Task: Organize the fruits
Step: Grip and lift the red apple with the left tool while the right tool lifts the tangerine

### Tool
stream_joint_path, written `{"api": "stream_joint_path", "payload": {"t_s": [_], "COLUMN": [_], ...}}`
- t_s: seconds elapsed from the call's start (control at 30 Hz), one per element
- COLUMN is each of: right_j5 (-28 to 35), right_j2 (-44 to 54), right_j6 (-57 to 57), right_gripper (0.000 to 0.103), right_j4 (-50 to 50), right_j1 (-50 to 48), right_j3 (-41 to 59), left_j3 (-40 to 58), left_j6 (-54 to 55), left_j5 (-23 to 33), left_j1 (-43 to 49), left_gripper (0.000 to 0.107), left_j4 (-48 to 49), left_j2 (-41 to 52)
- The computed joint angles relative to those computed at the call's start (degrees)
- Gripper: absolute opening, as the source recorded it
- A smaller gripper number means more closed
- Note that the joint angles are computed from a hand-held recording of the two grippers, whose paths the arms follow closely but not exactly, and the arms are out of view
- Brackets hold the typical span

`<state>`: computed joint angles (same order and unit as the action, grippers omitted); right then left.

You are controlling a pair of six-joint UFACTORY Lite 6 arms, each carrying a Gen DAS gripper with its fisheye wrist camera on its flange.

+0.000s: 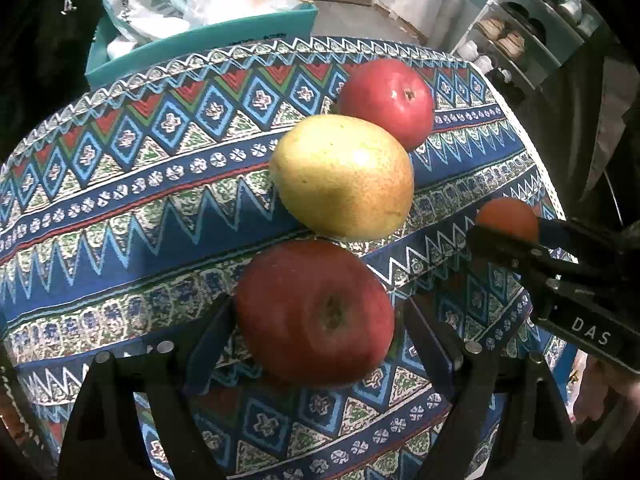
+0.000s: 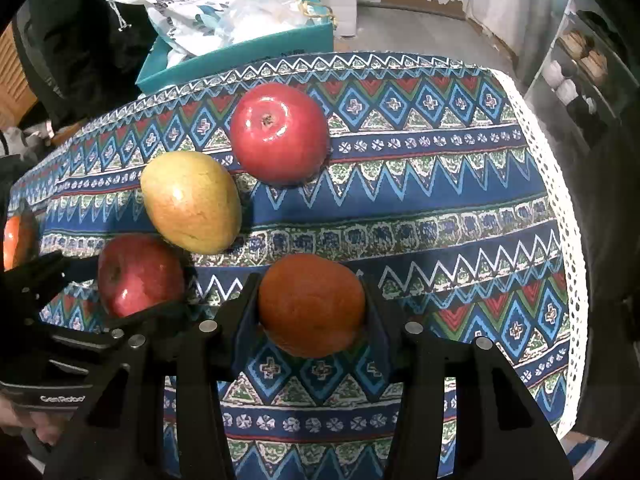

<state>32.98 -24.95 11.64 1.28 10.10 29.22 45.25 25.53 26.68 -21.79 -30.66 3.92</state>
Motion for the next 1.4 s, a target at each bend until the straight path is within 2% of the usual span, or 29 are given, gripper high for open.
{"api": "stream_joint_path", "payload": {"t_s": [0.1,0.27,0.4,0.63,0.77,1.07,1.4], "right_j5": [-0.26,-0.4,-0.27,1.74,4.36,8.78,12.8], "right_j2": [0.6,0.9,0.47,-2.12,-4.03,-7.36,-6.99], "right_j6": [-1.76,-1.55,0.91,4.24,7.78,11.44,17.79], "right_gripper": [0.049,0.049,0.049,0.048,0.048,0.048,0.048], "right_j4": [1.24,1.27,-0.74,-3.62,-6.73,-8.92,-13.23], "right_j1": [-1.07,-0.82,0.93,3.89,6.82,11.37,17.9], "right_j3": [0.02,0.0,0.05,1.23,3.3,8.76,16.98], "left_j3": [0.23,-1.27,-3.65,-6.12,-6.83,-4.98,-2.81], "left_j6": [-2.52,1.55,-1.17,-3.96,-1.97,-4.65,-3.76], "left_j5": [-1.32,-2.46,-4.01,-3.25,0.05,7.89,15.5], "left_j1": [-1.23,-1.29,-2.56,-2.55,-0.21,3.11,7.59], "left_gripper": [0.077,0.077,0.076,0.076,0.076,0.076,0.076], "left_j4": [3.12,0.18,3.08,7.81,7.09,10.24,10.1], "left_j2": [1.05,0.13,-2.64,-8.66,-13.42,-23.15,-32.61]}}
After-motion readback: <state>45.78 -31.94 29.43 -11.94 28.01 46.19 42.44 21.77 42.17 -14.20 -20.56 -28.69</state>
